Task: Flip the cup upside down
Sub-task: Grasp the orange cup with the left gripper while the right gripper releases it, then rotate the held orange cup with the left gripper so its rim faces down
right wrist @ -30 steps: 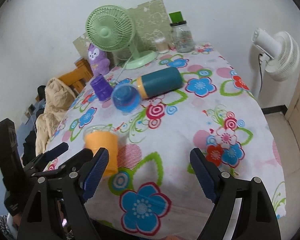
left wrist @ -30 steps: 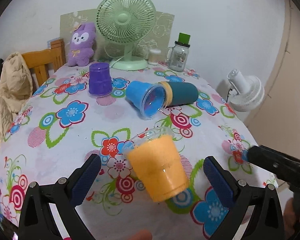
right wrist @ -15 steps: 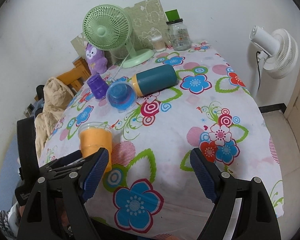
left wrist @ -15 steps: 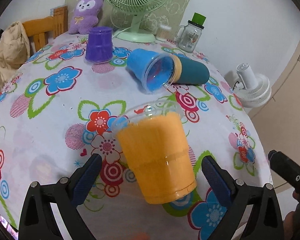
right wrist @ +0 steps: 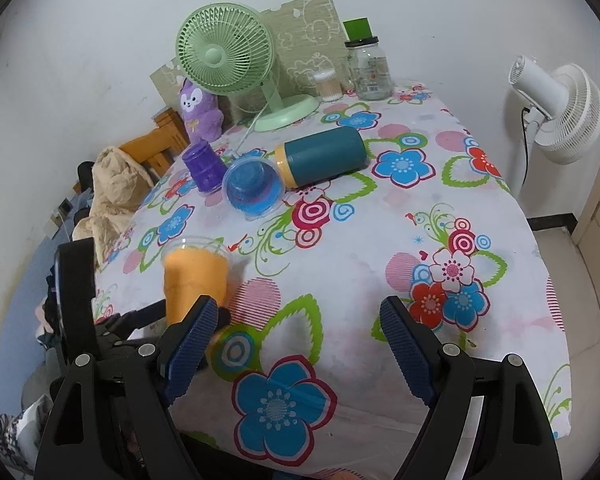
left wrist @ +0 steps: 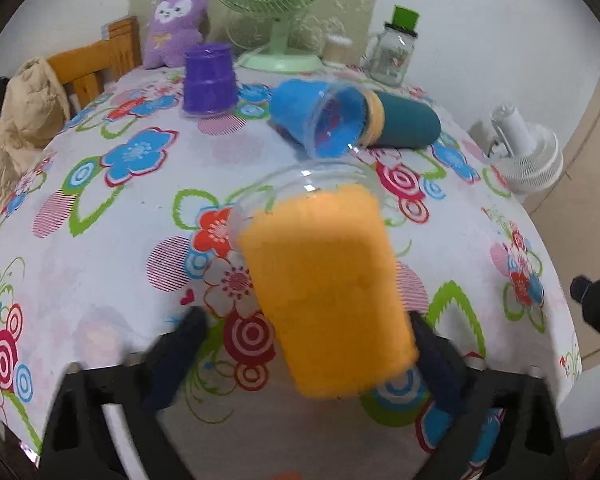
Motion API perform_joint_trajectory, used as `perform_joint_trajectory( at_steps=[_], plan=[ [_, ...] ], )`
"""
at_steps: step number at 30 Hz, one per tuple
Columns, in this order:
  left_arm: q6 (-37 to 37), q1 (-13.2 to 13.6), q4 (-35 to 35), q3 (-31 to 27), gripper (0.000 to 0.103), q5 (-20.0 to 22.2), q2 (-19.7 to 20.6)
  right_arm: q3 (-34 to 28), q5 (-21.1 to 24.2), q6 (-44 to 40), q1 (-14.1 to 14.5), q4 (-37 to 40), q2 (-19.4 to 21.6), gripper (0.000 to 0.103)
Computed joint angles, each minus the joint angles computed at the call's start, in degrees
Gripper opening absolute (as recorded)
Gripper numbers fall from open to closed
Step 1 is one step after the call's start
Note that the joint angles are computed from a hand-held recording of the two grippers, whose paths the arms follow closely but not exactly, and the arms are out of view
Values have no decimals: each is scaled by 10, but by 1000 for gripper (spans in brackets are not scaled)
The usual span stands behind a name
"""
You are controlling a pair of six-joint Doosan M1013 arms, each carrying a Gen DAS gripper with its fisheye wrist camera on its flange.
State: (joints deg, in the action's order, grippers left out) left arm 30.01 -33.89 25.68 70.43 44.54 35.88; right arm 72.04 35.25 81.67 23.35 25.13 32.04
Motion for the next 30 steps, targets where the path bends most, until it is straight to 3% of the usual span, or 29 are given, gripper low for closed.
perform_joint_trajectory(
  at_steps=[1,3,13,18,30],
  plan=[
    [-5,0,4,-1,65,5,0,0,0,1,0,0,0,86],
    [-13,1,4,-1,56,9,0,0,0,1,0,1,0,86],
    [-45,-6,77,27,55,-34,-25,-1,6,0,1,3,2,86],
    [20,1,6,27,55,-33,-35,-3,8,-7,4,5,3,86],
    [-3,-3,37,51,56,-3,-61,-17,26,-29,12,23,15,86]
  ],
)
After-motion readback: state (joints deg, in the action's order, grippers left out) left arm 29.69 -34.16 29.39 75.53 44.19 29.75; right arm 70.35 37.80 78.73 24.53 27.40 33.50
